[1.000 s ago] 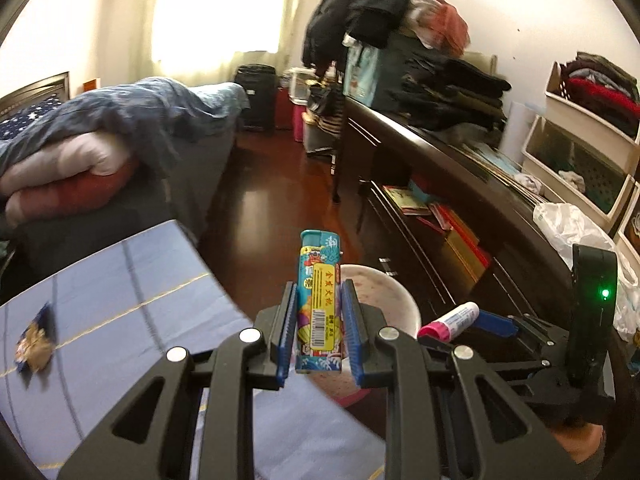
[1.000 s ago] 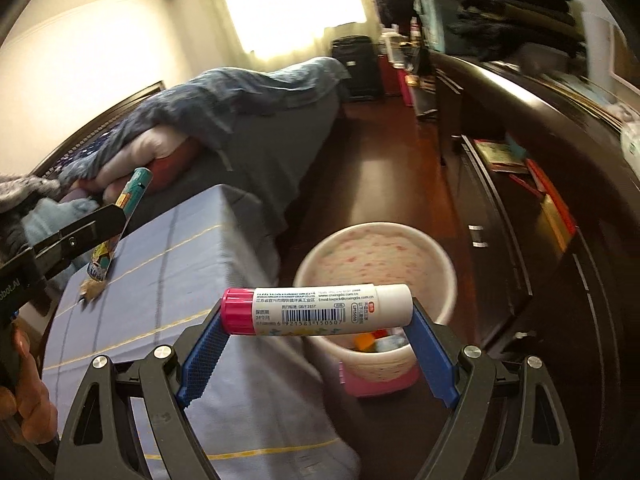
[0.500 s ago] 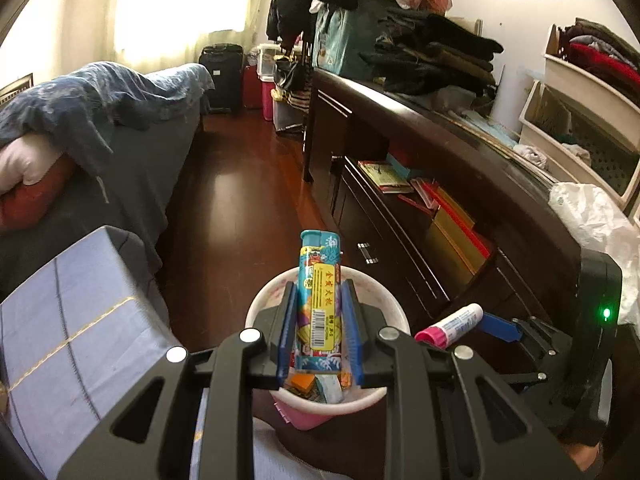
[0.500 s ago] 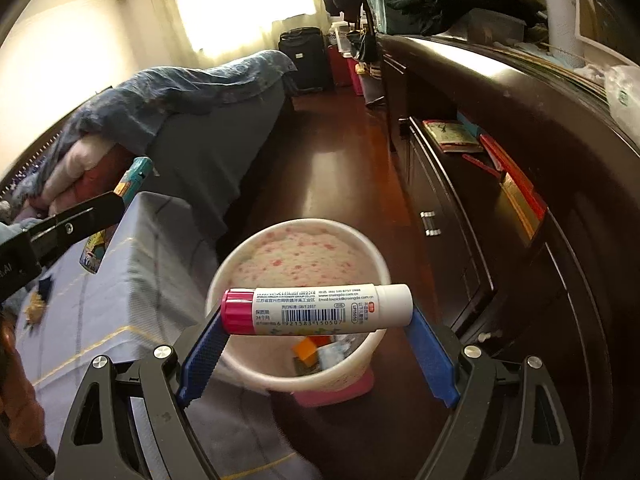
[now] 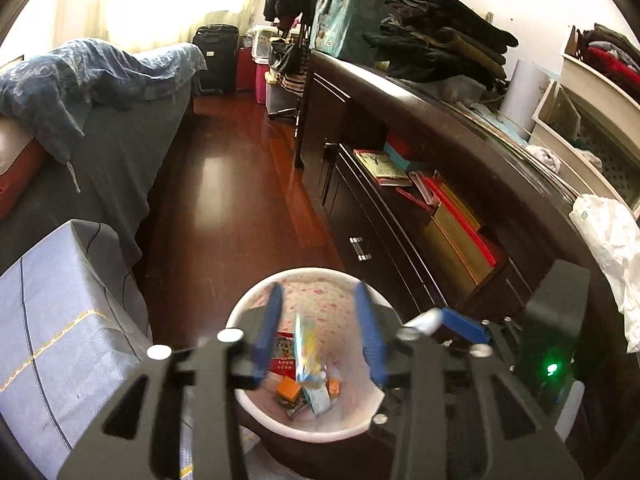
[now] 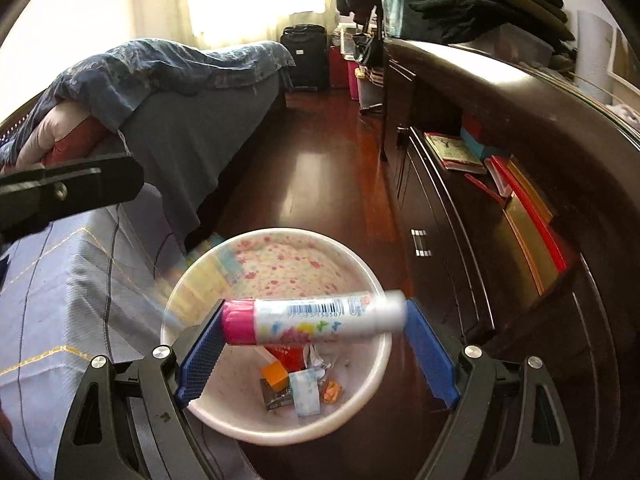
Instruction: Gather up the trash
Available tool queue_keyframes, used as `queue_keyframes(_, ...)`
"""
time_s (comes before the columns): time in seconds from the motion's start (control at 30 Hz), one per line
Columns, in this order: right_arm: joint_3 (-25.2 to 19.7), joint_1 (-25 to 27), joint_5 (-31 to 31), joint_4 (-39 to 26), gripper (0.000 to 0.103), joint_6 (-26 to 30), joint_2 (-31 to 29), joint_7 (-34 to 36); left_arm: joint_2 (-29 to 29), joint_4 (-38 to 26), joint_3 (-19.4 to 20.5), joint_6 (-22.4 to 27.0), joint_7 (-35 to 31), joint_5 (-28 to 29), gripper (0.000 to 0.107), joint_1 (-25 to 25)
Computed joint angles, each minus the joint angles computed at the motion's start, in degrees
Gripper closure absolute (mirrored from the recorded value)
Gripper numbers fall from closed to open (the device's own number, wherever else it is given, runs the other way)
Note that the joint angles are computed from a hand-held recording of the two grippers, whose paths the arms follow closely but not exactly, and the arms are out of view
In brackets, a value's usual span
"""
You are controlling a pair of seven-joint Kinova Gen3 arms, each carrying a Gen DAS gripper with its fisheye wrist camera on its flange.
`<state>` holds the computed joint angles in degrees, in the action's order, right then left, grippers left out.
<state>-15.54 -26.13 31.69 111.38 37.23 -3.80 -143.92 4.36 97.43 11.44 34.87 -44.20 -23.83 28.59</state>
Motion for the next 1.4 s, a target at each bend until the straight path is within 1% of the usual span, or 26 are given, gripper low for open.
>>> queue_keyframes(0.1,-1.5,-1.0,5.1,-0.4,0.011,2.6,0.9,-4.3,-1.1,0.8,-0.2,-0.5,0.6,0.0,0.06,-0.4)
queue_keyframes(0.17,-1.4,-1.9,5.4,-0.4,0.01,3.5,0.9,-4.4,-2.2,1.5,-0.1,-0.3,1.9,-1.0,0.055,-0.6)
queue_keyframes(0.23,-1.7,-2.8,5.6,-0.9,0.009,5.7,0.9,-4.8,-3.3,1.9,0.5,0.5,3.2,-2.2,0.053,-1.0)
queue_keyframes(0.27,-2.0,-3.3,5.6,-1.1,0.009,7.0,0.8,-5.2,-4.1,2.3,0.9,1.2,4.4,-3.4,0.05,-1.1)
queue_keyframes(0.3,-2.2,-3.8,5.2,-1.2,0.008,7.9,0.4,-5.4,-4.9,2.6,1.5,2.0,5.9,-5.0,0.047,-1.3)
queue_keyframes(0.4,-2.5,-4.7,2.6,-1.6,0.006,9.2,-1.0,-4.7,-7.7,4.4,3.7,4.4,11.2,-9.7,0.043,-2.1)
queue_keyframes(0.5,-3.7,-5.2,0.4,-2.4,0.005,10.3,-2.4,-4.0,-10.3,5.3,6.1,7.6,13.8,-11.4,0.037,-3.8)
queue_keyframes(0.67,-7.0,-6.8,-1.3,-4.2,0.004,12.0,-4.1,-4.2,-16.2,7.8,9.9,13.6,17.1,-12.5,0.027,-7.9)
queue_keyframes(0.77,-8.6,-8.3,-3.3,-5.9,0.004,11.5,-4.4,-2.9,-20.5,9.5,11.6,17.9,17.7,-12.1,0.024,-10.7)
queue_keyframes(0.83,-9.4,-9.3,-4.4,-7.1,0.004,11.2,-3.9,-1.4,-23.3,10.6,11.9,20.6,17.3,-11.0,0.022,-12.6)
queue_keyframes(0.93,-11.3,-11.3,-4.0,-9.3,0.004,11.7,-2.6,-1.0,-28.3,13.0,10.3,23.3,16.1,-8.5,0.02,-15.1)
queue_keyframes(1.03,-12.3,-14.1,-2.5,-11.6,0.004,12.9,-0.8,-1.5,-32.6,15.7,8.4,26.3,14.6,-7.2,0.019,-18.3)
queue_keyframes(1.13,-12.3,-17.4,-1.2,-13.9,0.004,13.7,1.2,-1.6,-35.4,17.8,6.1,27.1,12.9,-6.4,0.019,-21.4)
queue_keyframes(1.2,-11.9,-19.5,-0.8,-14.9,0.004,14.2,2.2,-1.4,-37.0,19.6,2.9,26.0,11.1,-6.2,0.019,-23.1)
queue_keyframes(1.23,-11.5,-20.4,-0.7,-15.4,0.004,14.4,2.7,-1.2,-37.3,19.9,2.0,25.7,10.2,-6.0,0.019,-24.0)
queue_keyframes(1.27,-11.4,-21.5,-0.4,-16.2,0.004,14.8,3.5,-1.0,-37.6,20.9,0.1,24.6,9.0,-6.2,0.02,-24.8)
queue_keyframes(1.33,-10.7,-23.4,0.0,-17.0,0.004,15.3,4.3,-1.0,-37.3,21.9,-2.2,22.8,7.0,-5.9,0.021,-26.2)
queue_keyframes(1.37,-10.4,-24.2,0.1,-17.4,0.004,15.6,4.7,-0.9,-36.7,22.5,-4.3,21.2,5.5,-5.9,0.021,-26.8)
queue_keyframes(1.4,-10.2,-25.1,0.5,-18.0,0.004,16.0,5.3,-1.0,-36.2,22.8,-5.4,20.0,4.4,-5.7,0.024,-27.4)
